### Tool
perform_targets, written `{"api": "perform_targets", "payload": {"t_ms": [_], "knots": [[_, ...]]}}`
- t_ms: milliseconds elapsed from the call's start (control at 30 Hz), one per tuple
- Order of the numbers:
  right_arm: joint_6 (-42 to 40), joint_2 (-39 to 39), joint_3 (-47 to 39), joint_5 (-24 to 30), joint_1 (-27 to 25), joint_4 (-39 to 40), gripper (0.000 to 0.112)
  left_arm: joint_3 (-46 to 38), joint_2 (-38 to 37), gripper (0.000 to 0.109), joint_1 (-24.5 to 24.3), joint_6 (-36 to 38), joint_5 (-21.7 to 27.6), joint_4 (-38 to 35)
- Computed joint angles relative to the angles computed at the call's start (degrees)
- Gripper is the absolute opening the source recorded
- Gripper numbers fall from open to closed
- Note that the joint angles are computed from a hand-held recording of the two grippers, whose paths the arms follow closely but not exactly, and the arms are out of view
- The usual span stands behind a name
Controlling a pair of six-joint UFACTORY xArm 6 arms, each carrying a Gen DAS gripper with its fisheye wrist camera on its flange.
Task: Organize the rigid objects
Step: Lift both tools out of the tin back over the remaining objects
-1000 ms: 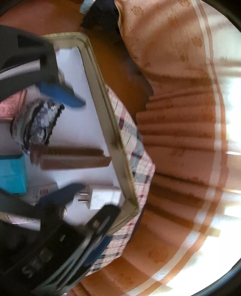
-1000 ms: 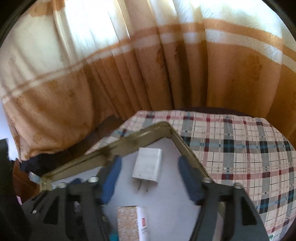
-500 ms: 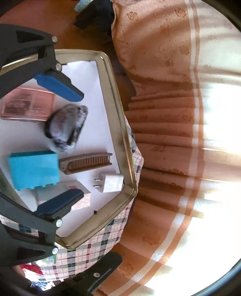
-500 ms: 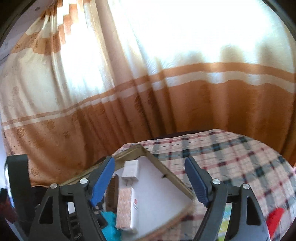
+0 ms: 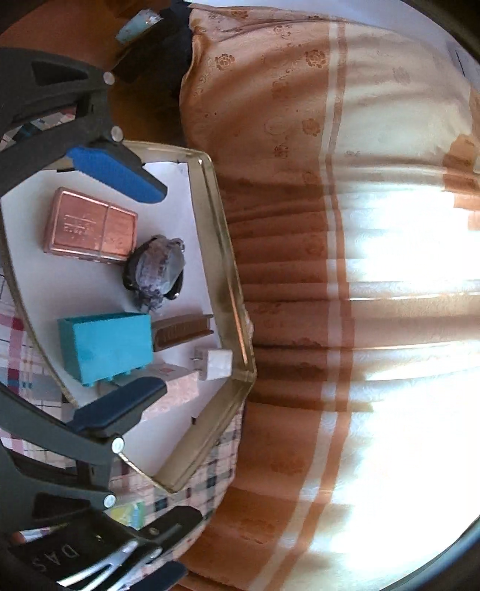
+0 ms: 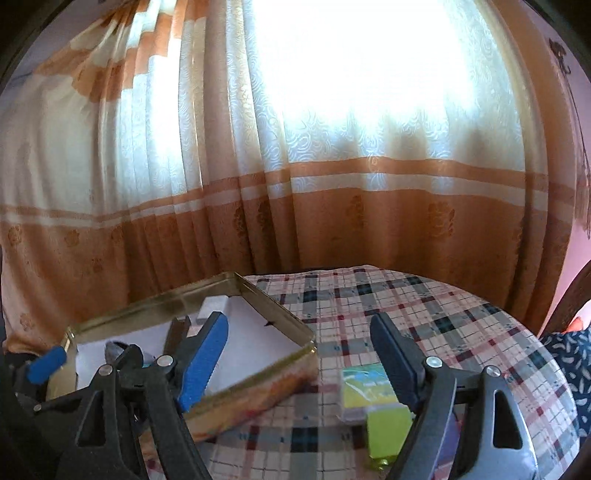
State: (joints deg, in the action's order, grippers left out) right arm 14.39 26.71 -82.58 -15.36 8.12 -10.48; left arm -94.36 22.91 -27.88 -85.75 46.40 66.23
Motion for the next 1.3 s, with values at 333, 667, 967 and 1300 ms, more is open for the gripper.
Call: {"api": "perform_targets", "payload": {"t_ms": [333,667,967,1300], "knots": [[-11.56,-2.91,5.30,-4.10,1.56,12.00,0.083,0.59,-0.49,0.096,-1.42,0.25,1.35,1.36],[-23.89,-3.51,6.68,-8.39,3.89,30.11,0.087,2.95,-2.27,0.096,-3.33,-2.43,0.63,6.39],[-26.96,-4.22,8.61,-16.99,3.27,40.64,0.087,4.87,-3.72,0.097,-2.67,-4.57,-3.28,5.18],[-31.91,-6.24,9.08,-16.71,1.09,42.71,0.087,3.89,-2.99,0.097,-3.71,-3.69,-4.46,4.99]]}}
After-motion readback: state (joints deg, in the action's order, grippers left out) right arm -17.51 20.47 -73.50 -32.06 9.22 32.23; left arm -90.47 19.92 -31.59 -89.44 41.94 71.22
